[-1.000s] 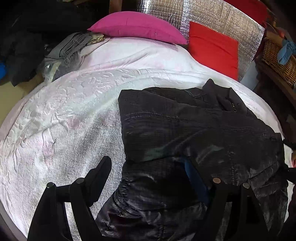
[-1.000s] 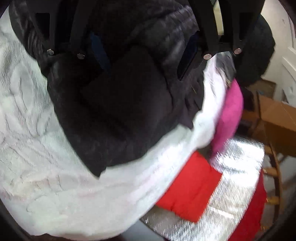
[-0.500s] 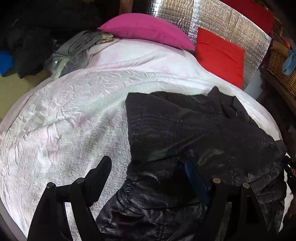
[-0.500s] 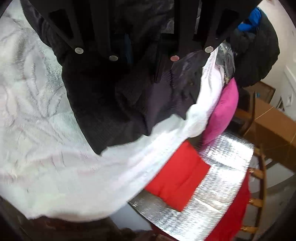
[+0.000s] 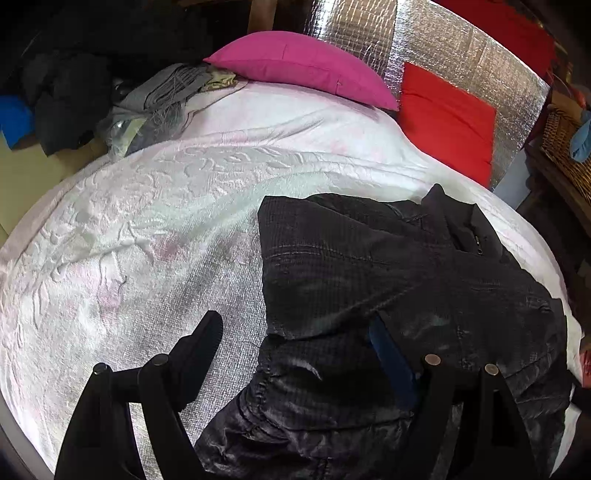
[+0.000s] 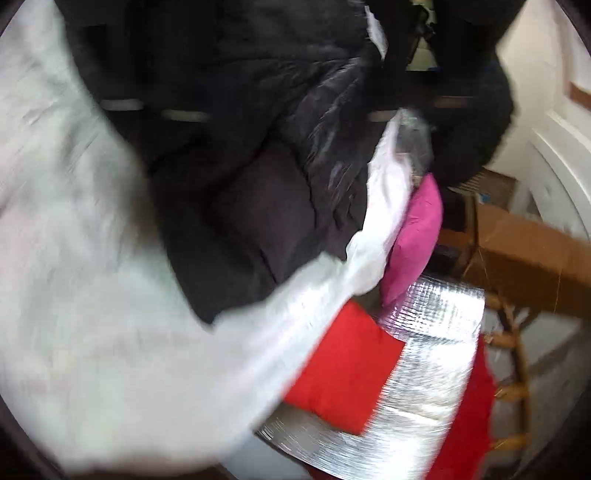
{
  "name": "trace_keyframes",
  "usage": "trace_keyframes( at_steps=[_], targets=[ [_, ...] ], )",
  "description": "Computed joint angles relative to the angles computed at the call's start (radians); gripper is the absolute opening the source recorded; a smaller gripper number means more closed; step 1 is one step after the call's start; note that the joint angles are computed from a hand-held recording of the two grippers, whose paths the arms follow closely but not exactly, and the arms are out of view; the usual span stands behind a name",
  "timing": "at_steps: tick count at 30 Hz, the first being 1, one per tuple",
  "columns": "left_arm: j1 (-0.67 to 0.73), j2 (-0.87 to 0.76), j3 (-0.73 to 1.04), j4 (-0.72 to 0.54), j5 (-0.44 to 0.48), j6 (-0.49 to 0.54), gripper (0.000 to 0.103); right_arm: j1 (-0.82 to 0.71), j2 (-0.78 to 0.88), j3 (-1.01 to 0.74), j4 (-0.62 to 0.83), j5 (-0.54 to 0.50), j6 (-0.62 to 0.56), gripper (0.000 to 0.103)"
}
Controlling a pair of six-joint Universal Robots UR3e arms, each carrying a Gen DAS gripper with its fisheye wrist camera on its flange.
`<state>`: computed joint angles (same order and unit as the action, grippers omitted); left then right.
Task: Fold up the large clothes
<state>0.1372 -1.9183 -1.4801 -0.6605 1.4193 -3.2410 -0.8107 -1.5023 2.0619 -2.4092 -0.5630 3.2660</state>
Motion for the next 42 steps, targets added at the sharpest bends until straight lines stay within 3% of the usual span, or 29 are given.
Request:
trace_keyframes(
  at_steps=[3,7,10,13,14,17,22,25,28,31,37,40,42],
  targets=[
    [-0.007,-0.007,0.007,0.000,0.002,-0.003,0.082,0.045,0.054,-0.014,-0.166,-0.043,0.092,0.089],
    [-0.018,-0.013,0.012,0.005,0.009,0.013,0.082,0.136,0.163,-0.143,-0.173,-0.162,0.147,0.087],
    [-0.023,-0.014,0.014,0.008,0.020,0.031,0.082,0.191,0.222,-0.222,-0.214,-0.304,0.215,0.074],
    [-0.015,-0.012,0.015,0.008,0.014,0.040,0.082,0.185,0.271,-0.253,-0.260,-0.297,0.257,0.073],
    [-0.013,-0.014,0.021,0.005,0.015,0.045,0.082,0.193,0.286,-0.268,-0.266,-0.309,0.260,0.066],
    [-0.011,-0.016,0.025,0.011,0.027,0.049,0.082,0.239,0.266,-0.301,-0.234,-0.412,0.244,0.029],
    [0.004,-0.020,0.032,0.005,0.011,0.033,0.082,0.267,0.128,-0.251,-0.269,-0.416,0.164,0.029],
    [-0.005,-0.028,0.040,-0.009,0.016,0.032,0.082,0.307,0.166,-0.279,-0.255,-0.447,0.114,0.032],
    [-0.014,-0.030,0.037,-0.012,0.021,0.032,0.082,0.282,0.230,-0.280,-0.233,-0.379,0.123,0.032],
    [-0.017,-0.026,0.032,-0.008,0.035,0.037,0.082,0.289,0.191,-0.230,-0.308,-0.436,0.123,0.019],
    [0.007,0.003,-0.001,0.015,0.023,0.022,0.082,0.276,-0.035,-0.087,-0.409,-0.515,0.086,0.016],
    [-0.014,-0.024,0.031,-0.024,0.062,0.050,0.082,0.262,-0.074,-0.066,-0.344,-0.557,0.045,0.016],
    [-0.028,-0.044,0.056,-0.056,0.085,0.063,0.082,0.251,-0.036,-0.097,-0.219,-0.577,0.027,0.019]
  ],
)
